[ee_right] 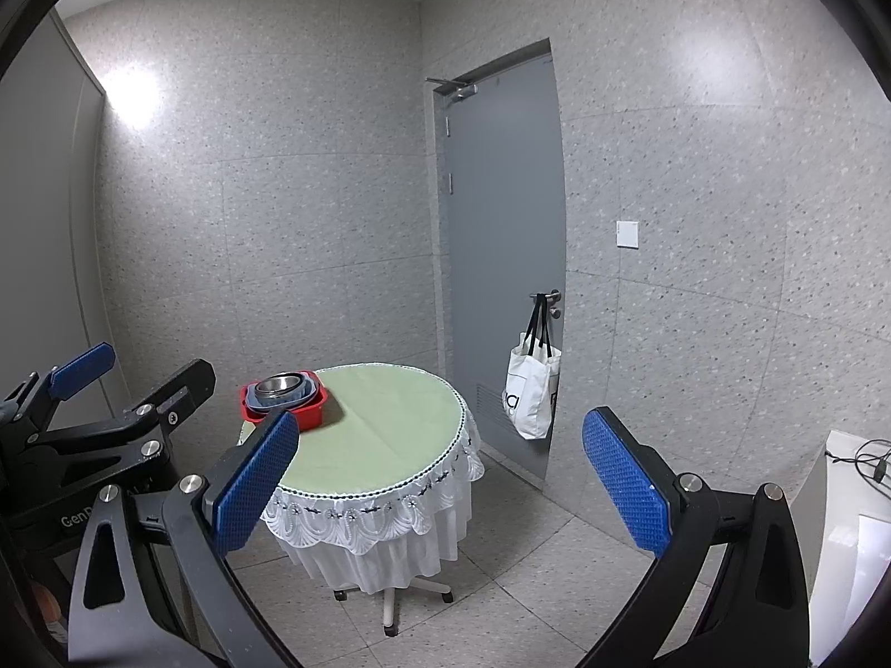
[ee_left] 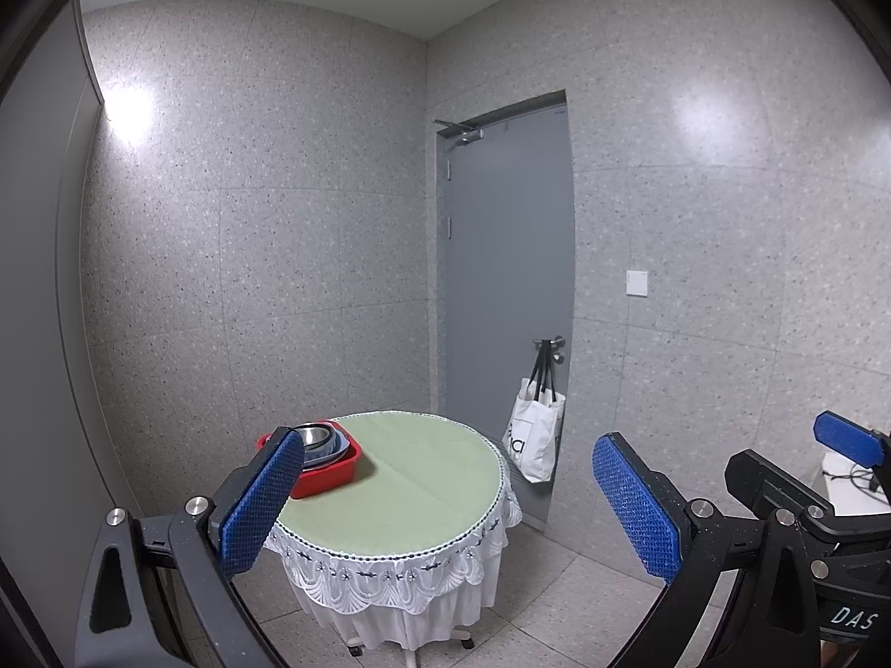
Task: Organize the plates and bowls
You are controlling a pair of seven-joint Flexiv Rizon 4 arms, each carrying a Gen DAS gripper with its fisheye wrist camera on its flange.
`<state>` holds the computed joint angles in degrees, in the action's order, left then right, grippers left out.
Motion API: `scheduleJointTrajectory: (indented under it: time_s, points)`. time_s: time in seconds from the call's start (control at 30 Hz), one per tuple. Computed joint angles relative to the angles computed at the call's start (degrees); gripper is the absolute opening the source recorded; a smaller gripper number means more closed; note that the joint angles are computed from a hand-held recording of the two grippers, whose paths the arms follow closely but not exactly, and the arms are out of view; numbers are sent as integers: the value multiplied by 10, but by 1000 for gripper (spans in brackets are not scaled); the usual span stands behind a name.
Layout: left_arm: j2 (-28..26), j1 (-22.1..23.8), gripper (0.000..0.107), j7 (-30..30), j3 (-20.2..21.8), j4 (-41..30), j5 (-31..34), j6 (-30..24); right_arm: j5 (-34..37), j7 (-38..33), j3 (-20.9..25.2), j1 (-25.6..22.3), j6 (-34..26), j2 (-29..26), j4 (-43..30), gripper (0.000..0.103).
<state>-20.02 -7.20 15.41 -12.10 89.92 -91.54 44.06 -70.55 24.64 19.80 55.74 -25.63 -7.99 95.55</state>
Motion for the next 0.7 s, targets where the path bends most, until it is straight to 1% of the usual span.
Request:
scheduleJointTrajectory:
  time_s: [0.7]
  points:
    - [1,-11,103,11,-1,4,-14,15,-2,2,-2,-2,5,-1,0,103]
